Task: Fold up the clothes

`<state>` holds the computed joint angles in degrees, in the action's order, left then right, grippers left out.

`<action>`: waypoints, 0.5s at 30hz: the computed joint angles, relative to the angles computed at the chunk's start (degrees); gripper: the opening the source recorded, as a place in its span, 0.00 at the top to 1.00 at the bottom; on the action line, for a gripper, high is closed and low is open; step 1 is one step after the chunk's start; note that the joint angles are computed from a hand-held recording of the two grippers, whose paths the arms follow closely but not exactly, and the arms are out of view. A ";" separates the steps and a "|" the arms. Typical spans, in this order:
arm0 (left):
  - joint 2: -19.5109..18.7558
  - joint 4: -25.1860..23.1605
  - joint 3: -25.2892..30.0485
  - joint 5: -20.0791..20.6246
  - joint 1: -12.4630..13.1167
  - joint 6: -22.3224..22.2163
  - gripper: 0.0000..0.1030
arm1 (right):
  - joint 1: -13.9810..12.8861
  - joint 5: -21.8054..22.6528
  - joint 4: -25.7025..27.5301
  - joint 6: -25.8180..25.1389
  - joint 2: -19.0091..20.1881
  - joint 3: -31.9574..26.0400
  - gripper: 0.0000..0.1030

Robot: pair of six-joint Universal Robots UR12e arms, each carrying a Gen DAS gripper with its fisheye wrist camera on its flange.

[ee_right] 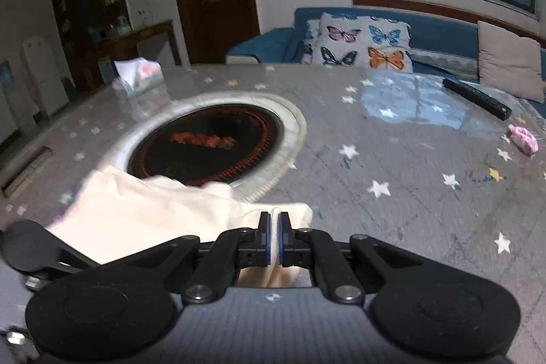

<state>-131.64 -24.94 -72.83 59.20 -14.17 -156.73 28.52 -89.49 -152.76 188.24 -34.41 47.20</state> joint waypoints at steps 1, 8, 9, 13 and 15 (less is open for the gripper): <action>0.12 0.21 -0.19 -0.19 0.10 -0.37 0.79 | -0.07 -0.16 0.93 0.58 0.22 -0.24 0.97; 2.10 5.46 -3.12 1.12 1.63 -4.92 0.78 | 0.22 -2.29 -0.36 0.40 -0.74 1.04 0.95; 2.33 6.44 -3.45 2.10 1.94 -5.97 0.78 | 0.35 -2.53 -1.16 -0.48 -0.83 1.11 0.95; 2.67 7.80 -3.56 8.59 2.96 -10.23 0.78 | 0.53 0.45 -1.10 -2.21 -0.12 -0.44 0.95; 2.45 7.37 -3.11 11.45 3.47 -12.97 0.78 | 0.69 1.19 1.01 -2.44 1.18 -2.79 0.95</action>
